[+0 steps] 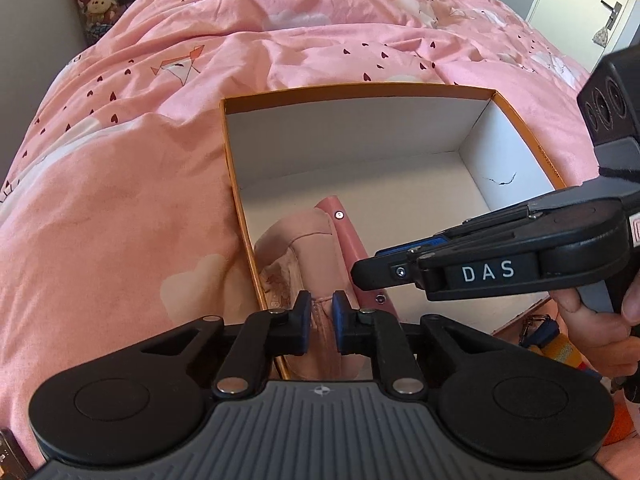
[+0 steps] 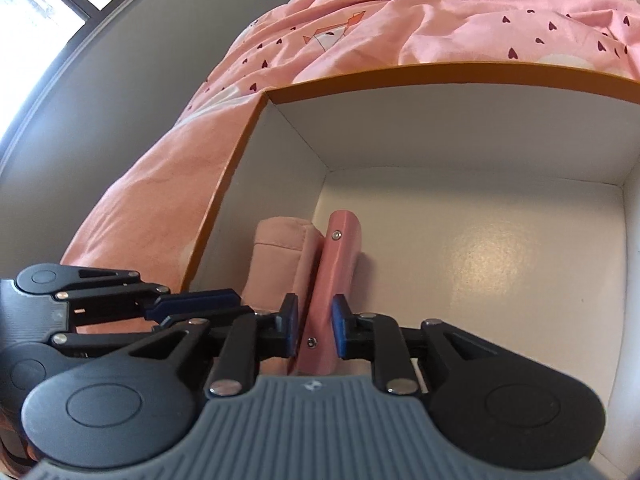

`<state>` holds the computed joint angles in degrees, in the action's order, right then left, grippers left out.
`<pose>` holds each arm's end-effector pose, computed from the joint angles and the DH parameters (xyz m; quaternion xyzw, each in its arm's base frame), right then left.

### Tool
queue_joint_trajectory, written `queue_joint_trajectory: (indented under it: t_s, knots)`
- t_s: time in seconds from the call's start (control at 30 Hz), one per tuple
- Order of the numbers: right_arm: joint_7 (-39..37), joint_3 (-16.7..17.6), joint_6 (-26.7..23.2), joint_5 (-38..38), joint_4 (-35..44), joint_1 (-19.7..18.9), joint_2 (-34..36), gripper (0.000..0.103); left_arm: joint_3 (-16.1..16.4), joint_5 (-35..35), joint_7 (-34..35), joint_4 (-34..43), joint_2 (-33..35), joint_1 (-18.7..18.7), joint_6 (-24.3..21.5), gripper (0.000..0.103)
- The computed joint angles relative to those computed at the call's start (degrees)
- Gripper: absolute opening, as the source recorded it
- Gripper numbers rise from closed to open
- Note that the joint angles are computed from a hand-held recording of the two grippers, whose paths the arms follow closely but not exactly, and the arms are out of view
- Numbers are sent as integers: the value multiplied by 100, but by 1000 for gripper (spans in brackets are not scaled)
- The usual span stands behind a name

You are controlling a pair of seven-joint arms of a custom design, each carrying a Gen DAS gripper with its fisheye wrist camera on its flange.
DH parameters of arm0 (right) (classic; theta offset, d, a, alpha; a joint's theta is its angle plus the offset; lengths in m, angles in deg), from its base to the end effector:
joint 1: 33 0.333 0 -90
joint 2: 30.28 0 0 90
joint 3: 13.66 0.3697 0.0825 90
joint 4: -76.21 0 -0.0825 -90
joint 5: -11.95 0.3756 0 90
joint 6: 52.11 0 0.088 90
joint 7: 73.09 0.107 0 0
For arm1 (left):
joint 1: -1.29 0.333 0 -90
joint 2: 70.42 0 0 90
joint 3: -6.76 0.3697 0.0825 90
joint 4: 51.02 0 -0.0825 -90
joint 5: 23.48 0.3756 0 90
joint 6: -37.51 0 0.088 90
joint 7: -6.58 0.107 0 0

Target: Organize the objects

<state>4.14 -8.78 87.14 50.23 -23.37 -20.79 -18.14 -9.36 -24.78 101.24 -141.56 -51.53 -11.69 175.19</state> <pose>0.6370 0.1923 0.5616 -0.6950 0.6255 0.0496 0.3510 0.6305 -0.3156 0.5639 -0.4771 0.8410 -0.2377 0.0921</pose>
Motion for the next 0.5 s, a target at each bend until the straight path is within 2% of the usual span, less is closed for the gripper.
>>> queue_joint_trajectory:
  t_s: [0.1,0.23,0.3,0.33,0.37,0.43,0.5]
  knots:
    - [-42,45,-18,153,48,7,35,21,73,186,-127,-301,-218,-38,365,17]
    - [-27,67,33,176,71,58,80,26,3,-150,-111,-585,-452,119,703,19]
    - [92,33,80,-89,83,141,101,29,-1,-198,-79,-655,-503,132,799,29]
    - [150,21,96,-229,88,180,110,30,64,-16,-211,-665,-508,64,820,39]
    - [155,20,142,-300,40,197,91,30,133,202,-368,-666,-500,-7,823,43]
    - [151,24,207,-419,11,225,78,26,164,356,-525,-609,-434,-40,742,44]
    - [196,-3,245,-712,-21,292,29,22,59,17,-456,-572,-369,91,623,46]
